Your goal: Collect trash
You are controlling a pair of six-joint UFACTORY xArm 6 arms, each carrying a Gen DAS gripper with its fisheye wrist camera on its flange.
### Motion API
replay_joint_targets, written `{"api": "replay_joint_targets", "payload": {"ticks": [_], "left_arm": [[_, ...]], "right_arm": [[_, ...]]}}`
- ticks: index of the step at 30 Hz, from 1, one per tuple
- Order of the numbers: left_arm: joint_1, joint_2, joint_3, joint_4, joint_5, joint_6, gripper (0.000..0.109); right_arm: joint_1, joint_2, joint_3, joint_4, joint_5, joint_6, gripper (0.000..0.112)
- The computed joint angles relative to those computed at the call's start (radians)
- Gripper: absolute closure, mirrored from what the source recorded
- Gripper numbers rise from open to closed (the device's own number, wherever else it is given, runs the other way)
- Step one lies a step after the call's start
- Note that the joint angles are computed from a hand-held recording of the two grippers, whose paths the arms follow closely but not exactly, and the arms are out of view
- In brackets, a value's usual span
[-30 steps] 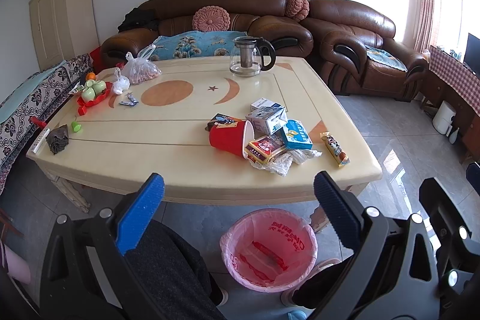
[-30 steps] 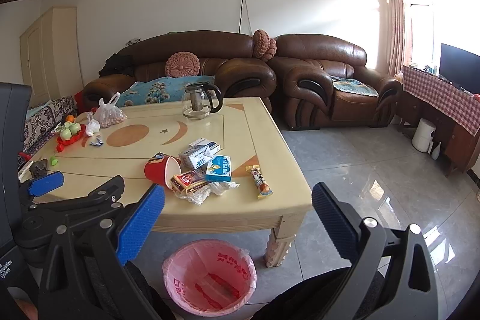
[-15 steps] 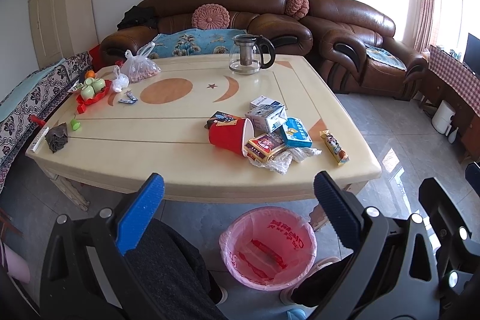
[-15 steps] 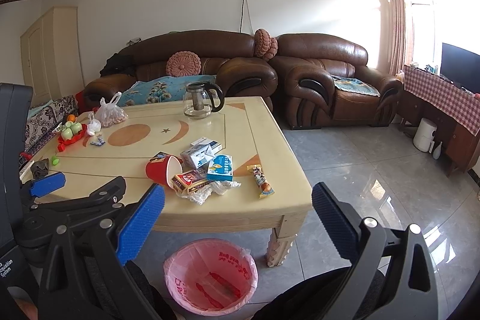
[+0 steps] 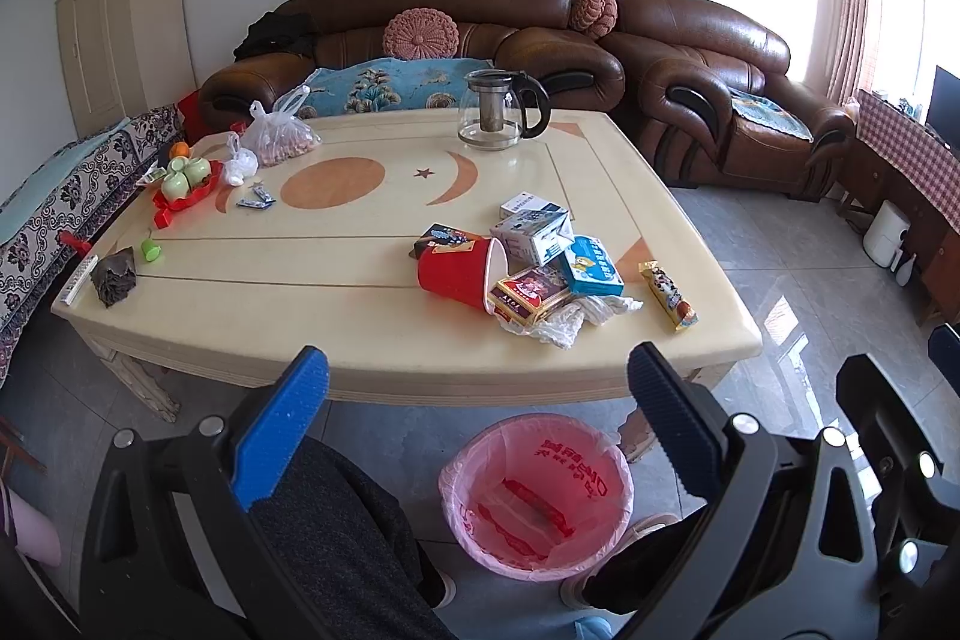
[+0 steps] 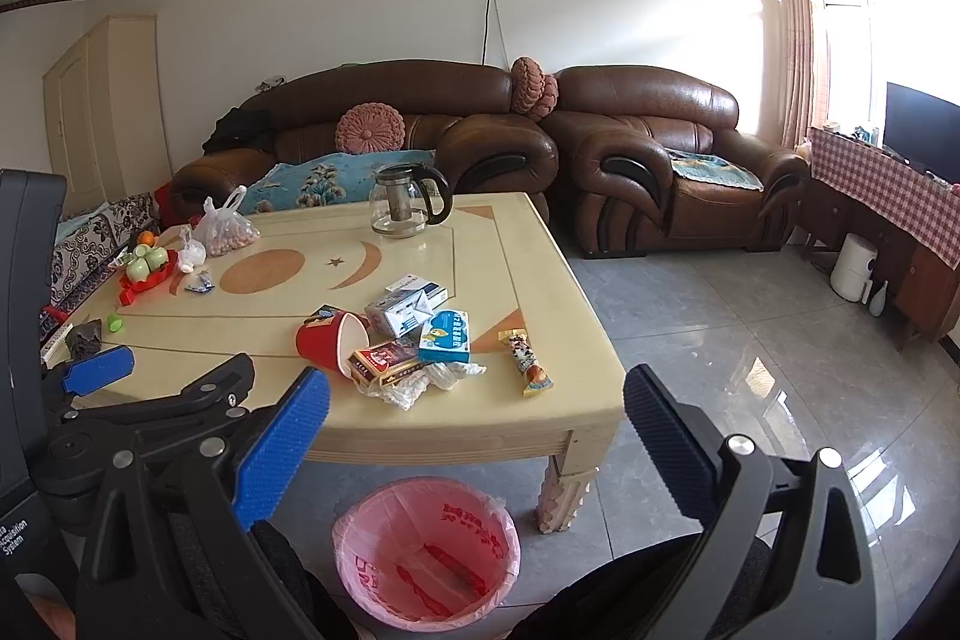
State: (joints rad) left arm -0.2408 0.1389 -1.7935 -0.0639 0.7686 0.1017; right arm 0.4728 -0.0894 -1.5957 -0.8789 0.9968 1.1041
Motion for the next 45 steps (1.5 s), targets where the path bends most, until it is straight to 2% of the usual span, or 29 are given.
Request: {"api": "replay_joint_targets", "payload": {"ticks": [5,25,32,38,45], "left_arm": [[0.003,0.023,-0.044,-0.002,0.026,0.003,0.011],[0.002,0.022,-0.045,0.004,0.025,0.000,0.011],[0.008,0.017,-0.047,-0.034,0.031,0.030,0.011],[0.013,0.028,-0.074,-0.047,0.060,0.052,0.011],[0.027,0.060,-0.114,-0.064,0.087,0.076,0.011]], "right_arm": [[0.001,0.005,-0.006,0.002,0.001,0.001,0.016],[0.006,0.014,-0.019,0.005,0.001,0.003,0.016],[0.005,0.021,-0.033,0.012,-0.003,-0.004,0.016],[-0.016,0.017,-0.018,0.057,-0.042,-0.026,0.016],[-0.056,0.004,0.030,0.043,-0.097,-0.020,0.016]]}}
